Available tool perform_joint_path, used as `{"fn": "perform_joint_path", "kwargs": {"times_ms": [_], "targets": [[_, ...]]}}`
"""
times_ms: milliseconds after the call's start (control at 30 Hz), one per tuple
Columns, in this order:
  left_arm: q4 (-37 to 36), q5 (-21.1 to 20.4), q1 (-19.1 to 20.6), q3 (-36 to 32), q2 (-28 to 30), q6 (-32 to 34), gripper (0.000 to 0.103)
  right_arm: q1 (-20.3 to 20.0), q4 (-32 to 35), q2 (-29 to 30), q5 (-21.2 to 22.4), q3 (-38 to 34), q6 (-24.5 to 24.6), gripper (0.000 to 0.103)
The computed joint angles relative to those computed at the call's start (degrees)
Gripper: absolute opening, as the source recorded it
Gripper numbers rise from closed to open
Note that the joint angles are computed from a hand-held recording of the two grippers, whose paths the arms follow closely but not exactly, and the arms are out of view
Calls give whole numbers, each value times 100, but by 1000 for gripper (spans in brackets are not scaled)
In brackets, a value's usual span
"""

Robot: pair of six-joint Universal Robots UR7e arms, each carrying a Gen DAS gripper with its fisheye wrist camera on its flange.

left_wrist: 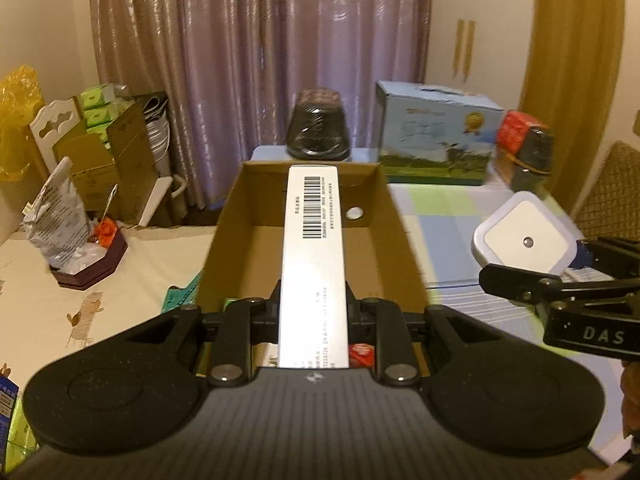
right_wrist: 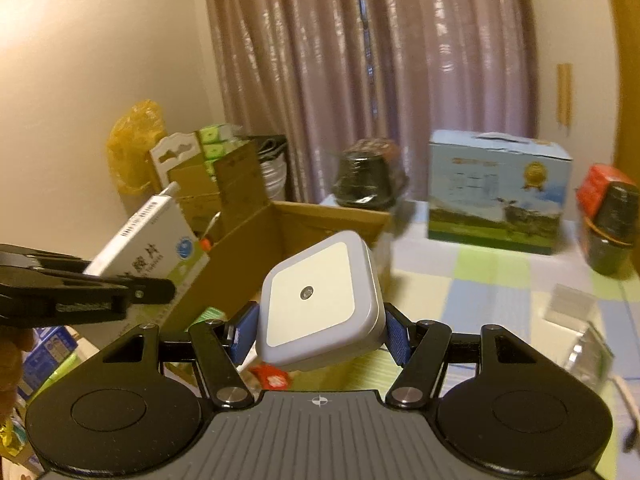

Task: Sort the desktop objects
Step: 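Carry the pill box and night light over the cardboard box, then open both tools to drop the pill box and night light inside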

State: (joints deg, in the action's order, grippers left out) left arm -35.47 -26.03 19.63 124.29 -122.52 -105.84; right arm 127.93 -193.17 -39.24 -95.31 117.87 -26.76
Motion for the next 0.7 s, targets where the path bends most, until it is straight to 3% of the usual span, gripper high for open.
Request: {"fn": "perform_joint_path", "kwargs": {"times_ms": [233, 467, 700], "targets": [[-1209, 424, 854, 214, -288, 1396, 20, 72, 155, 478, -35, -428, 96, 61], [-2790, 641, 1420, 585, -441, 2798, 20, 48, 235, 687, -64, -560, 102, 61], [-3342, 727, 1656, 728, -464, 3233, 25, 29, 246, 749, -62, -590, 72, 61]]}}
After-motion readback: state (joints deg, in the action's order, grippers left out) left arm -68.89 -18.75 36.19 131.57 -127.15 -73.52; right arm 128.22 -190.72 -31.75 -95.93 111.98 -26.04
